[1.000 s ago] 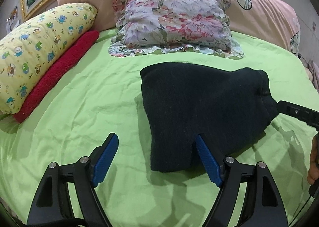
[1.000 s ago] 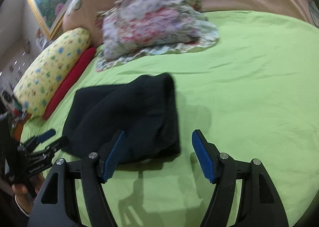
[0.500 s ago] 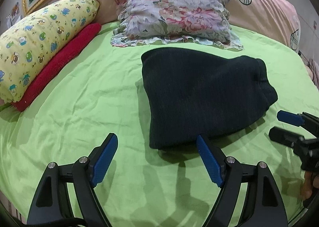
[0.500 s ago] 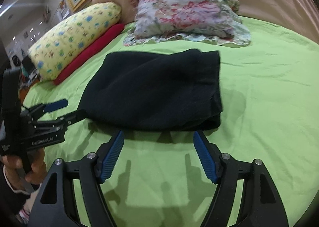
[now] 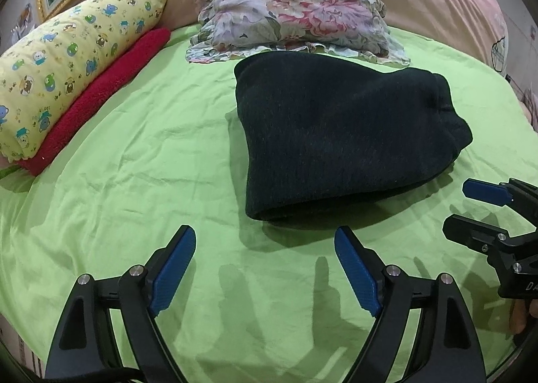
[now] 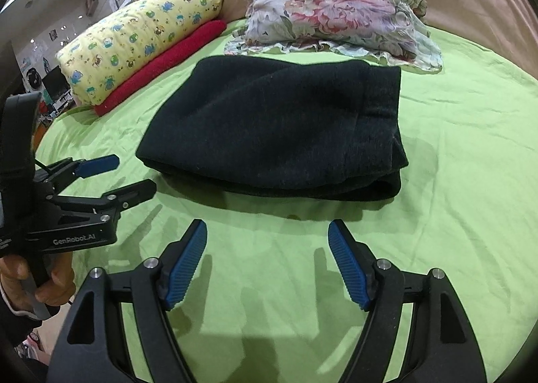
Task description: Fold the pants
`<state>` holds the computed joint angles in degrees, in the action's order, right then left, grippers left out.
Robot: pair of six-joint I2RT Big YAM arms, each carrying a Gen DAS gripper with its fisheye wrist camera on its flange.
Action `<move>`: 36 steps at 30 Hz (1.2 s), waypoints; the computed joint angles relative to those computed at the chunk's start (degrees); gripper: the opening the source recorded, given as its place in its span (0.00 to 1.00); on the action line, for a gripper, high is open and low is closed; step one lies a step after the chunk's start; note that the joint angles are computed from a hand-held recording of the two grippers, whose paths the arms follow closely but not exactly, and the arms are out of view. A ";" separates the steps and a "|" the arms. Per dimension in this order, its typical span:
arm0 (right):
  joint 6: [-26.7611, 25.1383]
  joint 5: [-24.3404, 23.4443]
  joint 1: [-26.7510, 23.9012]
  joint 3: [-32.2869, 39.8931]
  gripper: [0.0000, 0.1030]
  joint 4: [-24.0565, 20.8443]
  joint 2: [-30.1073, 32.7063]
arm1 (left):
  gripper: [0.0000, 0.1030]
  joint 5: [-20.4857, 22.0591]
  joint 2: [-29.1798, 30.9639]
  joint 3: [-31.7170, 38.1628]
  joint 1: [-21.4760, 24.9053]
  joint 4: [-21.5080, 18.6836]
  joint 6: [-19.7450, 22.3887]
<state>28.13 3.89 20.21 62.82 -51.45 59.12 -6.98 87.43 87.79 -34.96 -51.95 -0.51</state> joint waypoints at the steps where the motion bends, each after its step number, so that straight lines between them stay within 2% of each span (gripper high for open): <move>1: -0.20 -0.03 -0.01 -0.08 0.73 -0.01 0.02 | 0.83 0.02 -0.08 -0.17 0.00 0.13 0.02; 23: 2.08 -2.30 -2.20 -1.20 0.74 0.94 0.58 | 0.84 -0.78 1.15 -0.57 -0.61 1.04 0.61; 36: 2.21 -0.70 -1.90 -1.05 0.74 1.50 0.55 | 0.84 -0.11 0.93 -0.60 -0.49 1.52 0.64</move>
<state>30.34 3.19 18.31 61.77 -49.95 59.67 -7.10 88.36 87.19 -35.45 -50.43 0.13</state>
